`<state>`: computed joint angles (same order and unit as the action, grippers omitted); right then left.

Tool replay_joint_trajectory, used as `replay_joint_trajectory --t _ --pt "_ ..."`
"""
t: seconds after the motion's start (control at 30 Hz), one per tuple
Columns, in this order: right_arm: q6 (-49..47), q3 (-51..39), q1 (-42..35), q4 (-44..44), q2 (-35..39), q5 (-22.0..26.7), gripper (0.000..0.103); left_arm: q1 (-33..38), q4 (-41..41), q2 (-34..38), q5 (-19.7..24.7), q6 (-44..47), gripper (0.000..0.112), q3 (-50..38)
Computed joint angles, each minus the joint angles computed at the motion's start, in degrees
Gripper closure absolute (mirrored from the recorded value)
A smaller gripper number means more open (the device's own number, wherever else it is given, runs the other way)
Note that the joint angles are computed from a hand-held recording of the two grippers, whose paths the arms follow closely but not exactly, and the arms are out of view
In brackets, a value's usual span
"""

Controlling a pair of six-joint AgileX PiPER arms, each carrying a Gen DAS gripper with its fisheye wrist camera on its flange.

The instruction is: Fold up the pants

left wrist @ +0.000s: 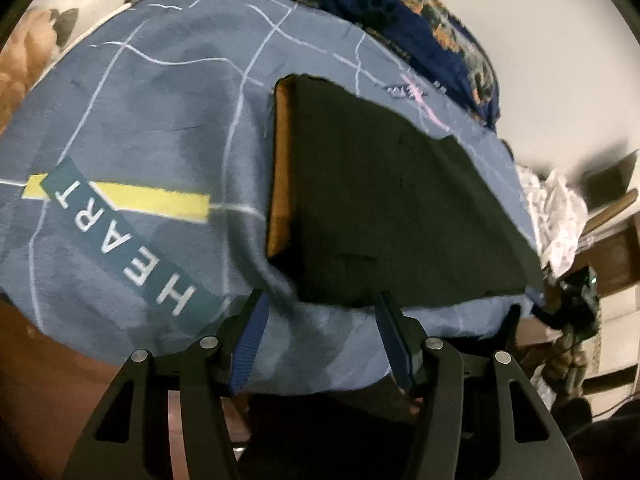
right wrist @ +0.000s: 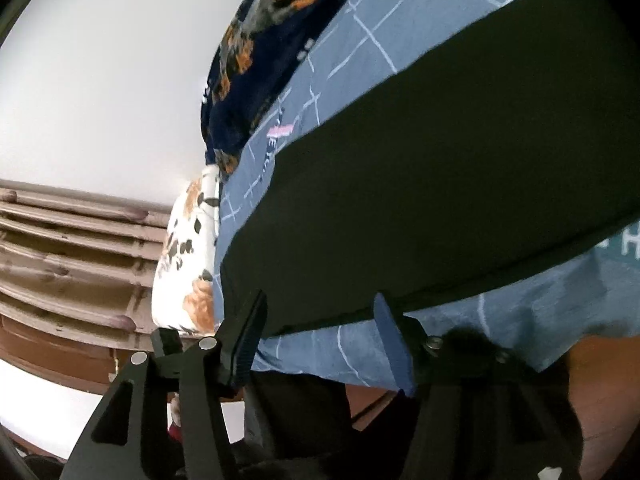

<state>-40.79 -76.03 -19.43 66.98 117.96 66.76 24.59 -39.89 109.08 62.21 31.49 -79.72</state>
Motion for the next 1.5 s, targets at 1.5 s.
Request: replay_joint_trajectory --t 1.5 --pt "-0.7 -8.4 10.9 2.6 9.9 2.2 0.034 -15.5 30.2 -5.3 -24.1 -24.7 0.1 -0.7"
